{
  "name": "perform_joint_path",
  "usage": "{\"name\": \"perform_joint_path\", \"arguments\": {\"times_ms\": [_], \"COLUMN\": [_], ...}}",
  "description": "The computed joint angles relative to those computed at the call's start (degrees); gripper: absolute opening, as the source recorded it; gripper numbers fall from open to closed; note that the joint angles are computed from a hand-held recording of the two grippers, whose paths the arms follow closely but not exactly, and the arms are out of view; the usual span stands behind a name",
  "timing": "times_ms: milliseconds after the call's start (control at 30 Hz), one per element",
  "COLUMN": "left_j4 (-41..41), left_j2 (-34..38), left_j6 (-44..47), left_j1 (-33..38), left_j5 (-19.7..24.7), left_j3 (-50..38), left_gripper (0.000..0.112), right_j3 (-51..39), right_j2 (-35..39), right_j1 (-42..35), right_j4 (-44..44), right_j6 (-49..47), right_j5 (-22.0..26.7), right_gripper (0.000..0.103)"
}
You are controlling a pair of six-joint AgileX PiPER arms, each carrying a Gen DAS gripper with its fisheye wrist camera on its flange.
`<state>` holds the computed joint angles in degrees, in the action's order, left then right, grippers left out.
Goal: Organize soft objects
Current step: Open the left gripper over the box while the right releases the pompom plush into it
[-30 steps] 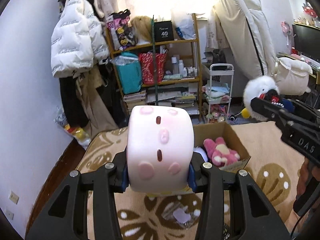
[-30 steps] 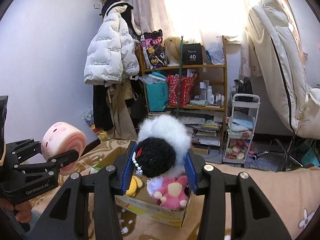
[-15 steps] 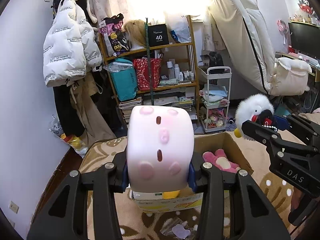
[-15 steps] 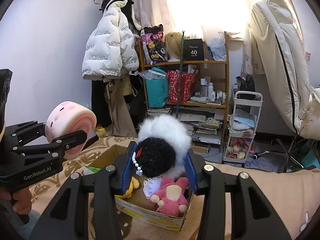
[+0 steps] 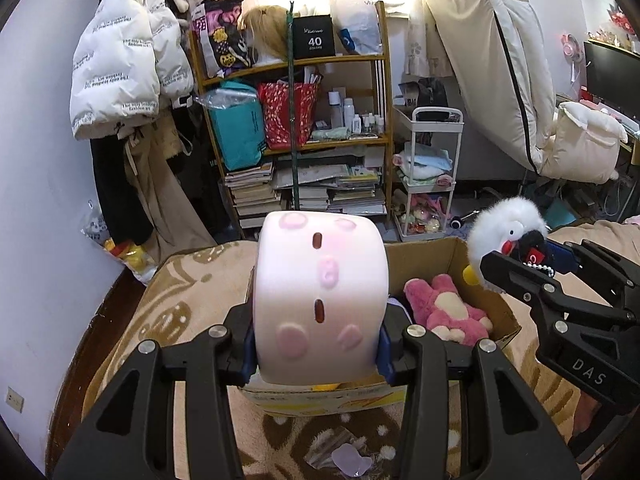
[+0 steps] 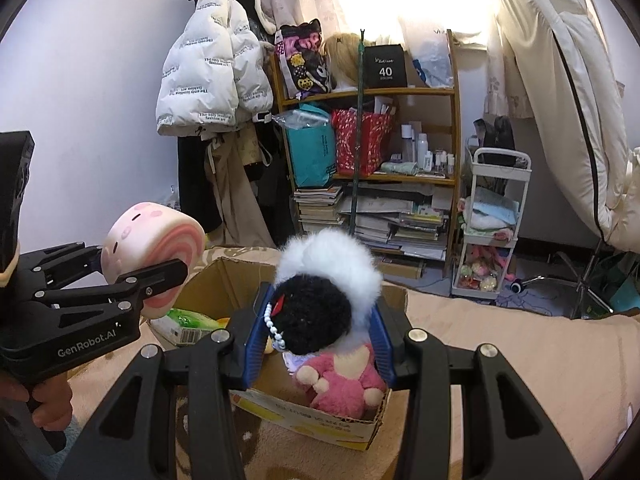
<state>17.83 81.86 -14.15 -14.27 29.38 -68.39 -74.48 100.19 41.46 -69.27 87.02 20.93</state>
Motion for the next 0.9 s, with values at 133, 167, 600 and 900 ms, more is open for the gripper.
{"name": "perform_joint_path", "arguments": {"times_ms": [133, 167, 600, 900], "left_j4": [-2.45, -2.63, -5.80, -3.23], "left_j2": [1.61, 1.83, 4.91, 4.33], "left_j6": [1.29, 1.28, 3.36, 0.00], "left_j1": [0.87, 1.00, 1.91, 2.59], "left_j5": [0.16, 0.11, 1.26, 1.47], "left_j3": [-0.71, -0.67, -0.72, -0.71], "left_gripper": [0.045, 0.045, 0.050, 0.066], "right_j3": [0.15, 0.03, -0.17, -0.85], "right_j2": [0.67, 0.86, 2.39, 2.83], "right_j1": [-0.35, -0.47, -1.16, -0.86], "right_j4": [0.68, 1.33, 7.22, 10.67], "right_j6": [-0.31, -0.92, -5.58, -8.62], "right_j5": [-0.79, -0.93, -2.11, -1.00], "right_gripper": [0.048, 0.048, 0.049, 0.050]}}
